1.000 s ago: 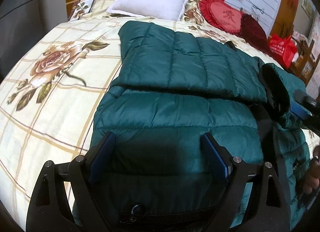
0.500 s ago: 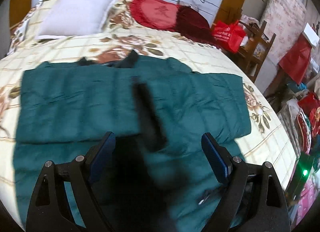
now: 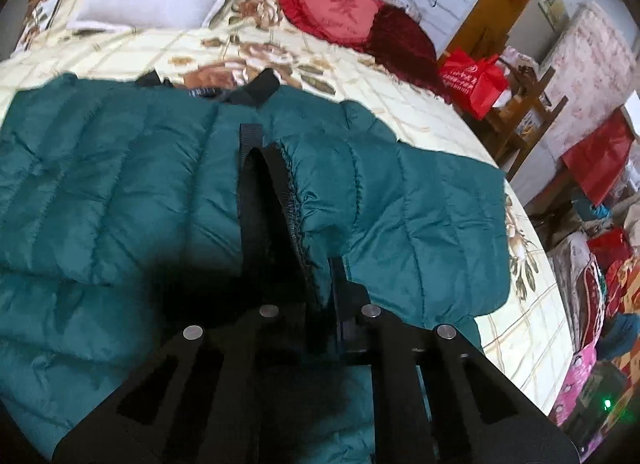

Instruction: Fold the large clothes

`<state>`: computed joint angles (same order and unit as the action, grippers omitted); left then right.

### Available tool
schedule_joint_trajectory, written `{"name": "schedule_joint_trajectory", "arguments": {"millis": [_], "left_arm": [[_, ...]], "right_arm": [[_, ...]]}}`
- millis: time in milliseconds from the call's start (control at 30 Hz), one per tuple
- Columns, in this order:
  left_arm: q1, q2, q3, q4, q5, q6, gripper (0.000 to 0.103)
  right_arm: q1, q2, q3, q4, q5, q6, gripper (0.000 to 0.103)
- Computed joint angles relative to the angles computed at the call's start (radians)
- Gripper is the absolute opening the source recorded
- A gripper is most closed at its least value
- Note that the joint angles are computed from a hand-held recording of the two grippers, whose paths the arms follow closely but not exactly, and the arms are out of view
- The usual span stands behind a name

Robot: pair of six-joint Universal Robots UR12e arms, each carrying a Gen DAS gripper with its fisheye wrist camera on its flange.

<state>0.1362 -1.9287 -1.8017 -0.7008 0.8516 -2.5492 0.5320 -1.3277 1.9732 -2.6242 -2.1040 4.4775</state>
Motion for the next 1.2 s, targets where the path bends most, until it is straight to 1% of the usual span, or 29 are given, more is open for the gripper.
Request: {"name": "schedule_joint_trajectory", "arguments": {"millis": [167, 233, 300, 367, 467, 533, 600, 700, 767, 867, 933, 967, 1000, 1067, 1200], "left_arm": [[0.033, 0.031, -0.011, 0.005, -0.063, 0.047, 0.007], [0.045, 0.041, -0.013, 0.032, -0.078, 0.048, 0.007], [0.059, 0.048, -0.007, 0.041, -0.096, 0.049, 0.007], [0.071, 0.051, 0.000, 0.053, -0.108, 0.047, 0.007], [0.096, 0.053, 0.012, 0.074, -0.137, 0.033, 0.007], [0.115, 0.053, 0.018, 0.119, -0.148, 0.011, 0.006], [0.139, 0.046, 0.038, 0.126, -0.167, -0.010, 0.005], [0.167, 0.030, 0.062, 0.150, -0.163, -0.042, 0.005], [0.179, 0.017, 0.084, 0.078, -0.163, -0.017, 0.005], [0.177, 0.016, 0.076, 0.023, -0.155, 0.010, 0.005], [0.160, 0.023, 0.060, -0.003, -0.122, 0.023, 0.011], [0.149, 0.028, 0.044, -0.001, -0.098, 0.026, 0.022], [0.135, 0.033, 0.029, 0.003, -0.075, 0.029, 0.039], [0.112, 0.034, 0.007, -0.007, -0.061, 0.040, 0.053], [0.072, 0.023, -0.016, 0.002, -0.025, 0.032, 0.053]], "right_arm": [[0.003, 0.008, -0.010, 0.017, -0.005, -0.017, 0.085], [0.004, 0.015, -0.017, 0.021, -0.006, -0.040, 0.091], [0.005, 0.020, -0.029, 0.045, -0.003, -0.062, 0.092], [0.004, 0.021, -0.031, 0.049, -0.003, -0.066, 0.093], [0.003, 0.021, -0.028, 0.042, -0.004, -0.068, 0.094], [0.003, 0.022, -0.032, 0.053, -0.005, -0.070, 0.095], [0.003, 0.023, -0.032, 0.052, -0.006, -0.071, 0.096], [0.002, 0.023, -0.032, 0.051, -0.006, -0.072, 0.096], [0.002, 0.023, -0.031, 0.051, -0.006, -0.071, 0.096], [0.001, 0.025, -0.039, 0.072, -0.009, -0.064, 0.096], [0.002, 0.028, -0.048, 0.096, -0.010, -0.062, 0.096], [0.003, 0.028, -0.050, 0.101, -0.011, -0.060, 0.096], [0.003, 0.028, -0.051, 0.103, -0.011, -0.060, 0.096], [0.003, 0.028, -0.050, 0.100, -0.010, -0.061, 0.097], [0.002, 0.027, -0.045, 0.089, -0.009, -0.063, 0.097]]}}
